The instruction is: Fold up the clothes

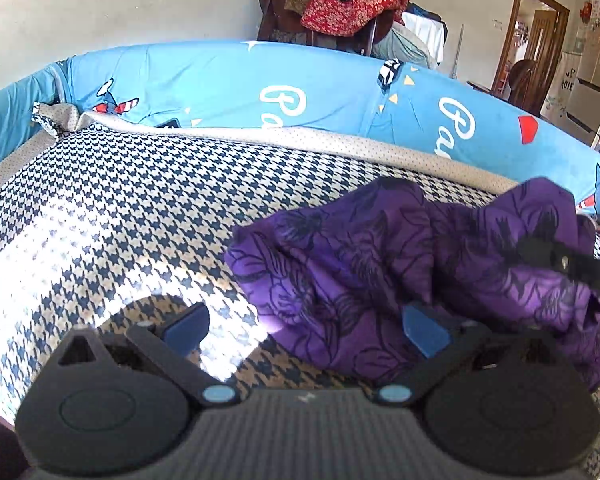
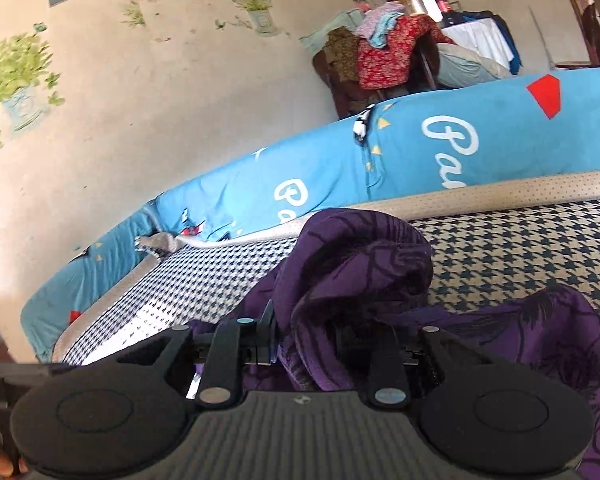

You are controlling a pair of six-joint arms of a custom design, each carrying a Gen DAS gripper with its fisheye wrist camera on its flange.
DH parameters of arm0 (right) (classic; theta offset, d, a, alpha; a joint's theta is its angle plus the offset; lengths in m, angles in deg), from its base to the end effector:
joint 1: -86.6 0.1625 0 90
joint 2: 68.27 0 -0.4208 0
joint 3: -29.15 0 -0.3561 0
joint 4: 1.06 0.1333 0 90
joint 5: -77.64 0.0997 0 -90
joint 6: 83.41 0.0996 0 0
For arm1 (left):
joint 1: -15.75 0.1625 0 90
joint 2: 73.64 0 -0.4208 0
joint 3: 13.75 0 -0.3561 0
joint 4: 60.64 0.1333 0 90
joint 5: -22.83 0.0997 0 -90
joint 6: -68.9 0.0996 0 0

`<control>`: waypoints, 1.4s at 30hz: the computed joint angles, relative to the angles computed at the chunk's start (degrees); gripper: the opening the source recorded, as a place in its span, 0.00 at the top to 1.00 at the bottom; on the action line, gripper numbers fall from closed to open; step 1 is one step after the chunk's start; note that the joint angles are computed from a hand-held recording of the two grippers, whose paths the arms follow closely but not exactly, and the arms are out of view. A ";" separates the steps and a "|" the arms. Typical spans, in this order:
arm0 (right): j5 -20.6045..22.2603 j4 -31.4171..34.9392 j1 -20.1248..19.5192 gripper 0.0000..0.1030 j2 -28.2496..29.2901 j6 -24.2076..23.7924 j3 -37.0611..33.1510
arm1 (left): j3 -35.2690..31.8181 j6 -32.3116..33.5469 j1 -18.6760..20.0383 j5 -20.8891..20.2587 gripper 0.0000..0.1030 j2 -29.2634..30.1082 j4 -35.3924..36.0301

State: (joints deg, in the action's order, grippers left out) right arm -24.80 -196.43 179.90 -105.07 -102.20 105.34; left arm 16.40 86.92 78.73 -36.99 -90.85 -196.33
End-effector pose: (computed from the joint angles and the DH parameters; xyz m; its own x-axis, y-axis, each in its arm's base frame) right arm 0.1543 -0.7339 0.2401 -0.9261 0.0019 0.3772 -0.3398 0.4299 -0.8365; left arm -0.2362 -0.8668 0.1888 -0.7316 0.3748 -0.5694 0.6398 0.6659 -0.3836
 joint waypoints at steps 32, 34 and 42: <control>6.62 17.50 3.21 0.73 -2.07 -18.32 12.79 | -6.33 -8.73 1.98 6.81 0.00 4.07 11.73; 7.93 17.32 2.87 0.72 -3.04 -18.50 13.22 | -6.57 -8.82 2.23 8.08 0.00 4.29 12.00; 14.11 15.62 1.75 0.66 -7.01 -17.27 15.85 | -8.34 -11.32 3.05 11.09 0.00 5.15 15.01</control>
